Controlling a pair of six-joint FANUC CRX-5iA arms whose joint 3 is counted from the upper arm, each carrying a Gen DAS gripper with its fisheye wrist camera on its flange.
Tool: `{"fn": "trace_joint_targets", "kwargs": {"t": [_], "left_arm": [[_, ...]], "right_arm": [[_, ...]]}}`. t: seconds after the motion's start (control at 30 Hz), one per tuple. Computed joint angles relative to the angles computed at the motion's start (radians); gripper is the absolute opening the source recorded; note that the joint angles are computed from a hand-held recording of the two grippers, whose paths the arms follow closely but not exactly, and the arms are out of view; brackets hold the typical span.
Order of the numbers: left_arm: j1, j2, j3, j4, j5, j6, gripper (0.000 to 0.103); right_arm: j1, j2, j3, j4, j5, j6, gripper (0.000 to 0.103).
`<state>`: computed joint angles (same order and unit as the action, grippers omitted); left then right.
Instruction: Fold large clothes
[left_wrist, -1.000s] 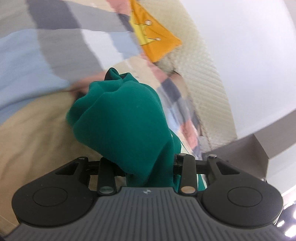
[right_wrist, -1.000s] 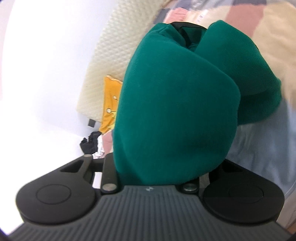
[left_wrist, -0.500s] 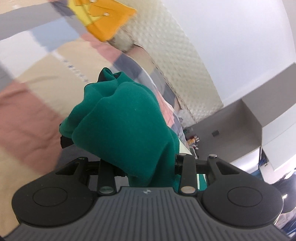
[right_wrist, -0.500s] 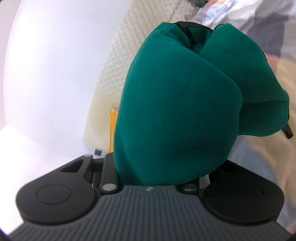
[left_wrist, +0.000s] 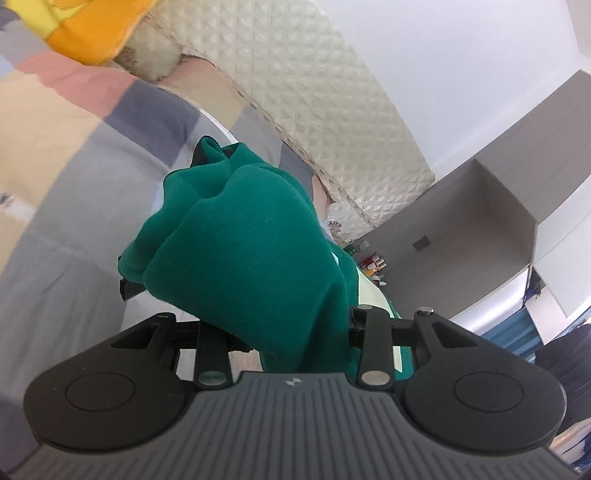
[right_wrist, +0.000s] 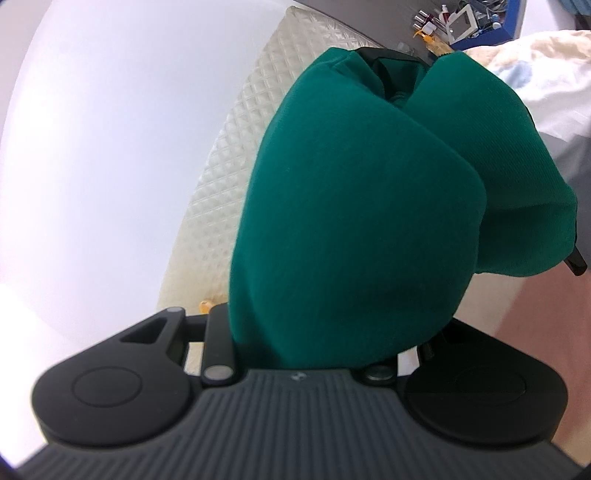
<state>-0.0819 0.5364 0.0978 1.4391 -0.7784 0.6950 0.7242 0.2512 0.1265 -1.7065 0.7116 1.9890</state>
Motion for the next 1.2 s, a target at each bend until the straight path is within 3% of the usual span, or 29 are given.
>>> {"fn": "trace_joint_targets", "kwargs": {"t": [0.27,0.37,0.43,0.57,0.73,0.9,1.0,1.1,1.2], "left_arm": [[-0.044,0.242,0.217,-0.043,0.028,-0.077,0.042],[-0.031,0.283,0.245,-0.118,0.005,-0.034,0.042],[-0.032,0.295,0.231,-0.108,0.006,-0.077,0.042],[-0.04,0.278,0.119,0.062,0.011,-0.264,0.045],[-0.01,0.245,0.037,0.038,-0.01,-0.35,0.045],[-0.012,0.196,-0.073,0.106,0.017,-0.455,0.05],[-0.009,0.17,-0.1,0.085,0.034,-0.408,0.052],[0.026,0.166,-0.052,-0.074,0.003,-0.262,0.052],[0.058,0.15,0.007,-0.251,-0.034,-0.148,0.055]], "right_arm": [[-0.081,0.116,-0.035,0.118,-0.105,-0.239,0.042],[-0.054,0.139,-0.074,0.163,-0.1,-0.292,0.042],[-0.036,0.143,-0.1,0.188,-0.092,-0.336,0.042],[-0.012,0.152,-0.126,0.268,-0.063,-0.408,0.042],[0.006,0.166,-0.166,0.342,-0.058,-0.502,0.045],[0.03,0.151,-0.205,0.333,-0.038,-0.51,0.054],[0.024,0.142,-0.2,0.28,-0.025,-0.456,0.055],[-0.029,0.124,-0.157,0.146,-0.081,-0.336,0.059],[-0.02,0.102,-0.159,0.039,-0.075,-0.276,0.059]]}}
